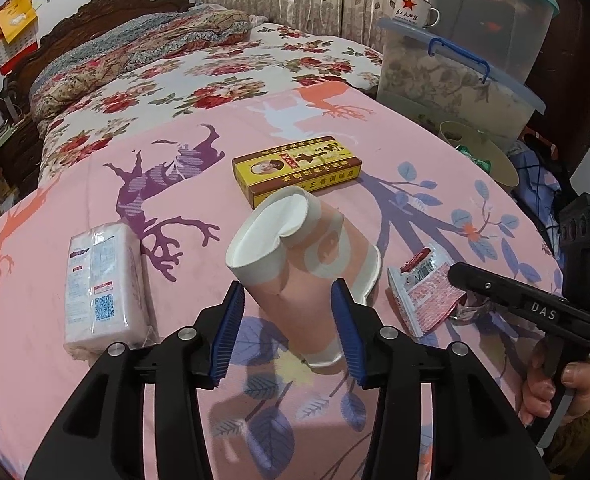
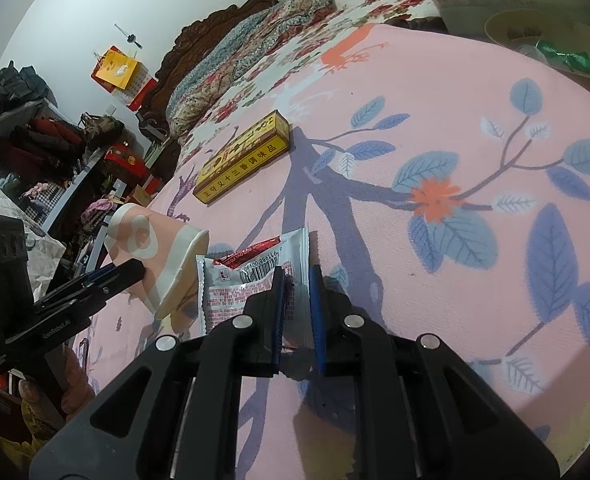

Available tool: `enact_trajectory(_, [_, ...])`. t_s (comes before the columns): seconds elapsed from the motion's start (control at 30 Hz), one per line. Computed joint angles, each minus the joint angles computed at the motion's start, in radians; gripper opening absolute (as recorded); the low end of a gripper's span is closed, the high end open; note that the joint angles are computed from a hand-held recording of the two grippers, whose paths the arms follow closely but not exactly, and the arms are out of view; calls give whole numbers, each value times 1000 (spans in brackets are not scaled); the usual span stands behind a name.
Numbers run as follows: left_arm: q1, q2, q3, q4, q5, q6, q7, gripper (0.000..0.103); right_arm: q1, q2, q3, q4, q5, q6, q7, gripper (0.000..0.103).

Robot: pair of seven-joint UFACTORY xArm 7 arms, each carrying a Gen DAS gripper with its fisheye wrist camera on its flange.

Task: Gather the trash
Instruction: 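Lower the paper cup onto the bed and open the left gripper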

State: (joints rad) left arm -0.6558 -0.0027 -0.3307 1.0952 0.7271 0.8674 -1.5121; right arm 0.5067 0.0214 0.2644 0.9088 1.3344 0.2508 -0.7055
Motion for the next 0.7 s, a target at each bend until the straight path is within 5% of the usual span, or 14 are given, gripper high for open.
enact_trajectory(0.7, [-26,35,10,-27,61,45,-104,53,2,4,5,-1,-20,-22,17,17])
